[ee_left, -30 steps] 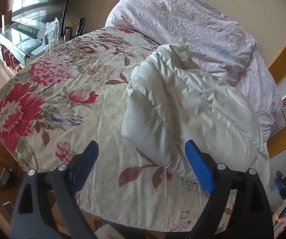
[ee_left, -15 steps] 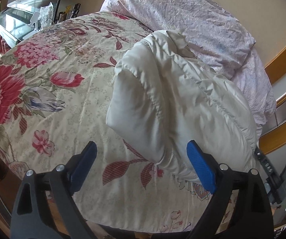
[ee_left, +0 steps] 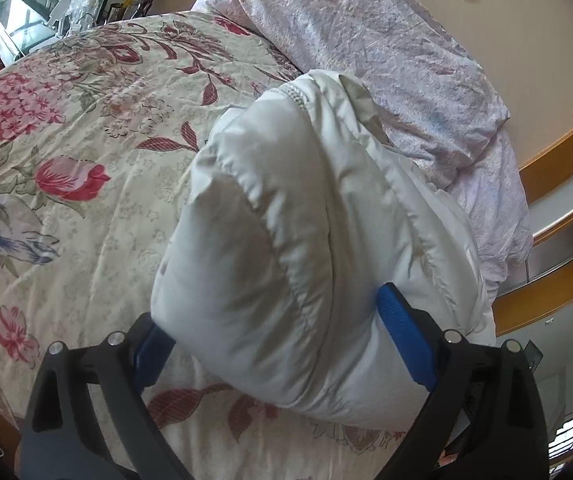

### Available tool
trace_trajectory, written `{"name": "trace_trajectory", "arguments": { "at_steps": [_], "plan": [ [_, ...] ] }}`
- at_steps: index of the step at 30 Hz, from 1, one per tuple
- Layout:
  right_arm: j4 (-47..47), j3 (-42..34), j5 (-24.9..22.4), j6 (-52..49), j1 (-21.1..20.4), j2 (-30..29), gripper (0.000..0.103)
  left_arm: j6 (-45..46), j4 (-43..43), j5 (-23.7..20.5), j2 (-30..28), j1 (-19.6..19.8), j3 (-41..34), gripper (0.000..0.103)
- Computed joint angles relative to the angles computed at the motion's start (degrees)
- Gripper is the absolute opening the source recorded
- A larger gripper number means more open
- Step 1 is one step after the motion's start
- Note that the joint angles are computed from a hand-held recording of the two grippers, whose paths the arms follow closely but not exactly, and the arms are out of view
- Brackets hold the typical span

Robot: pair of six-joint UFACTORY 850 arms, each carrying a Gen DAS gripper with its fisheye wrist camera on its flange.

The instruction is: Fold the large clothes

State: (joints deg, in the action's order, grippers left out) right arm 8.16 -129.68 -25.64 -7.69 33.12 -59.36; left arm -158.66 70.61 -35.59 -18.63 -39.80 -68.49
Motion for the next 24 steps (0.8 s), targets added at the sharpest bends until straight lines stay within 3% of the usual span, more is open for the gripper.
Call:
{"name": "trace_trajectory", "arguments": {
  "at_steps": [7,14,19,24],
  "plan": [
    [0.84,-0.24,-0.35,-0.73,-0.09,-0.15,0.057,-7.35,5.6,1.75,-0.5,1.45,0.29,0.093],
    [-2.32,0.12,-0.1,2.46,0.34,0.1,0.057,-7.06,5.77,0.36,-0.31,1.89,-0.3,0.066],
    [-4.46,0.1,-0.14,4.6,0.61,0.17,0.057,-0.68,4.31,-1.38,0.22,1.63,-2.1,0.04],
    [-5.04,0.55,0.27,5.3,0.67,0.31,0.057,12.68,0.32,-5.85,-0.87,0.47,-8.58,0.036]
  ]
}}
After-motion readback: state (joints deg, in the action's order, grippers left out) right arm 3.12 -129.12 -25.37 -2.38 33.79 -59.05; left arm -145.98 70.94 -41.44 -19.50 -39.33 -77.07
